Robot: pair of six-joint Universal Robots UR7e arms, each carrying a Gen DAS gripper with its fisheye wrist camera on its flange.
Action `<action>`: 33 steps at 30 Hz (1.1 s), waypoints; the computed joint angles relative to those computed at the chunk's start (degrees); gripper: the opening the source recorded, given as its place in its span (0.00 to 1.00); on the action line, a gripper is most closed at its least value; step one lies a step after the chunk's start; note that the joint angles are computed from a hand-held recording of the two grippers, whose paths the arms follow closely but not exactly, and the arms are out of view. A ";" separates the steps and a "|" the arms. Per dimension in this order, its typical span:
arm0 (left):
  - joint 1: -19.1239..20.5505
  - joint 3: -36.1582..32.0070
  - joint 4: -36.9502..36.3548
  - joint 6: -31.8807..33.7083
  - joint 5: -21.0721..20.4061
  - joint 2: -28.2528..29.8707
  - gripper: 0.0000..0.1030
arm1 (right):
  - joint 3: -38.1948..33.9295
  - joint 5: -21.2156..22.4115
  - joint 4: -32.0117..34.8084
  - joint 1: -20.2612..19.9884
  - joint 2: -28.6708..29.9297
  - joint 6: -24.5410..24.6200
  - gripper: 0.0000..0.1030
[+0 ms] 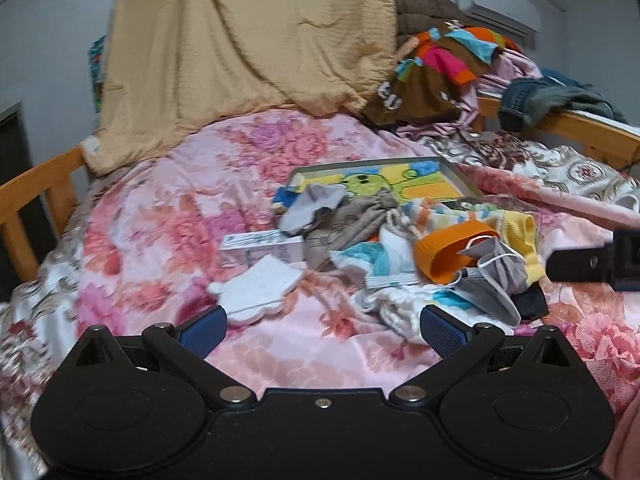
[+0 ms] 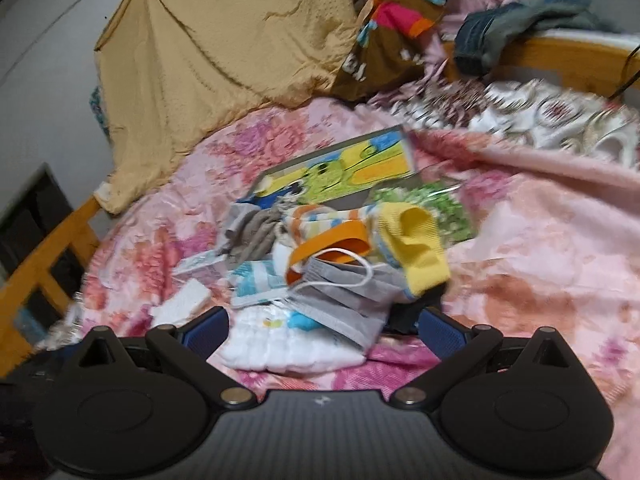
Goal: Organize soft objects
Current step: 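Grasp the white folded cloth with the left tool while the right grasps the grey mask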
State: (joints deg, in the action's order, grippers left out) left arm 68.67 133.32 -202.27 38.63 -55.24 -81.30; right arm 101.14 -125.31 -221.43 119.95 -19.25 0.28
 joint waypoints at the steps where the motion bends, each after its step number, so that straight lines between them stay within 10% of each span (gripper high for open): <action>1: 0.50 -0.85 0.69 0.60 -1.09 0.72 0.99 | 0.70 1.55 0.52 -0.83 -0.84 0.22 1.00; 17: 7.42 -10.30 15.14 8.68 -16.28 7.81 0.99 | -2.43 10.56 10.85 -8.41 -2.40 2.33 1.00; 33: 8.97 -14.96 27.11 -0.31 -17.82 9.32 0.97 | -4.73 11.44 13.27 -9.57 -0.95 2.79 0.88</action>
